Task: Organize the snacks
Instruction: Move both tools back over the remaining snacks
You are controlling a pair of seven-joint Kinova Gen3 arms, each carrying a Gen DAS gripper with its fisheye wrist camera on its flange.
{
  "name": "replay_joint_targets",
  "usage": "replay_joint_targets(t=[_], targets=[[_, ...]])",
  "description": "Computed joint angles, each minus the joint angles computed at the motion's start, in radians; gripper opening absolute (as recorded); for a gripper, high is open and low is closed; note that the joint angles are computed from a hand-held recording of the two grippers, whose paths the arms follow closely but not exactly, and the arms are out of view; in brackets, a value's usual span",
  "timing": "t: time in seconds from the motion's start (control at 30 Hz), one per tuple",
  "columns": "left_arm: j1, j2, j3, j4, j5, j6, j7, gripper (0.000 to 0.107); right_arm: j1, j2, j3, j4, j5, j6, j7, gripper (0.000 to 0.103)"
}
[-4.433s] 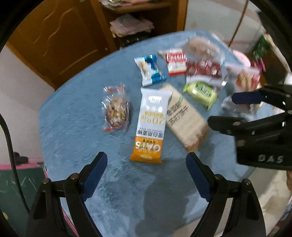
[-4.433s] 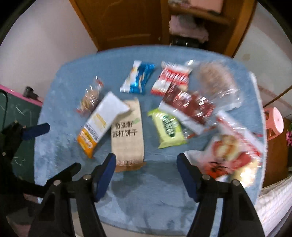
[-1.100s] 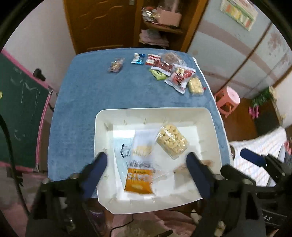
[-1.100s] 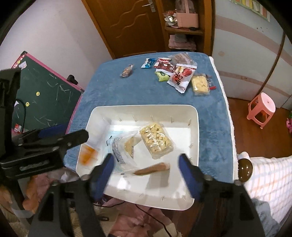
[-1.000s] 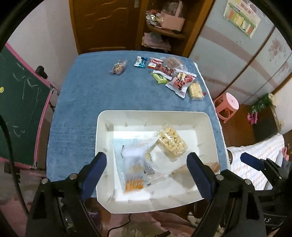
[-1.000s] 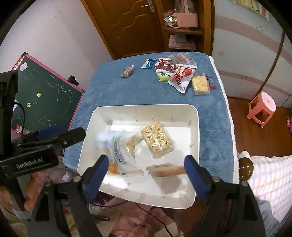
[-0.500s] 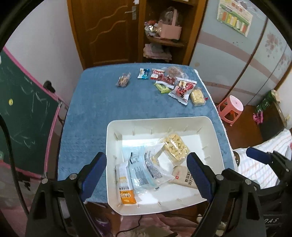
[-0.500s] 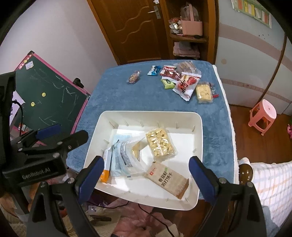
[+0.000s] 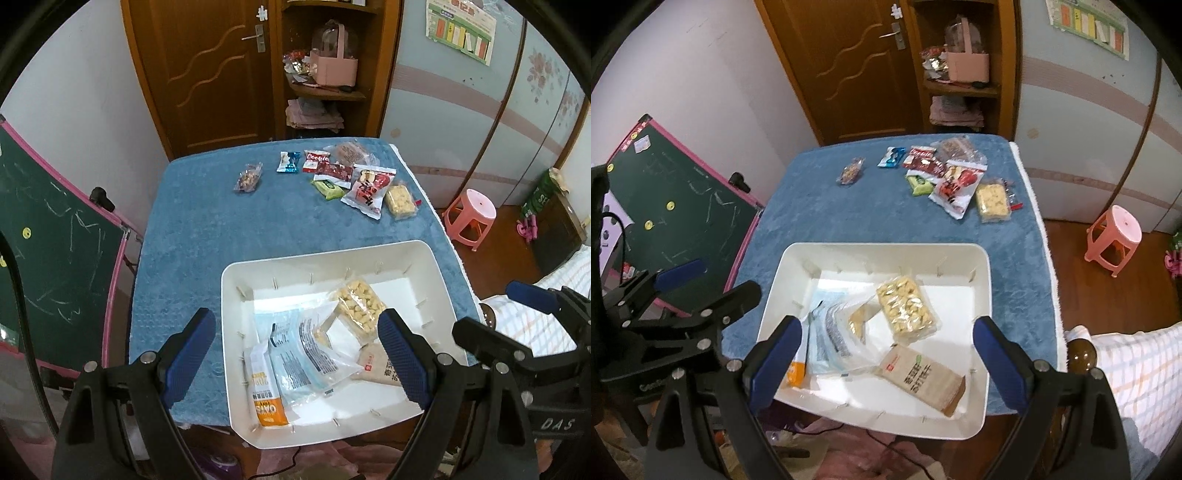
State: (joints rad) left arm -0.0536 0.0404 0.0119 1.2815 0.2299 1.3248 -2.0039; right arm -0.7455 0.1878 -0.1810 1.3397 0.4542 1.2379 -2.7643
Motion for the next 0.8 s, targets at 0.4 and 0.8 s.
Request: replay_joint_targets(t=[0.4, 0.8], targets=[[0.018, 0.065, 0.02, -0.081, -0.022, 0.004, 0.009, 0.089, 0.057, 0.021, 0.029, -0.013, -0.038, -0.028, 0.012, 0.09], [0.049, 0.218, 0.061, -0.285, -0.017, 0.035, 0.013, 0.089, 0.128, 0.049, 0.072, -0.042, -0.064, -0.047, 0.045, 0.089]])
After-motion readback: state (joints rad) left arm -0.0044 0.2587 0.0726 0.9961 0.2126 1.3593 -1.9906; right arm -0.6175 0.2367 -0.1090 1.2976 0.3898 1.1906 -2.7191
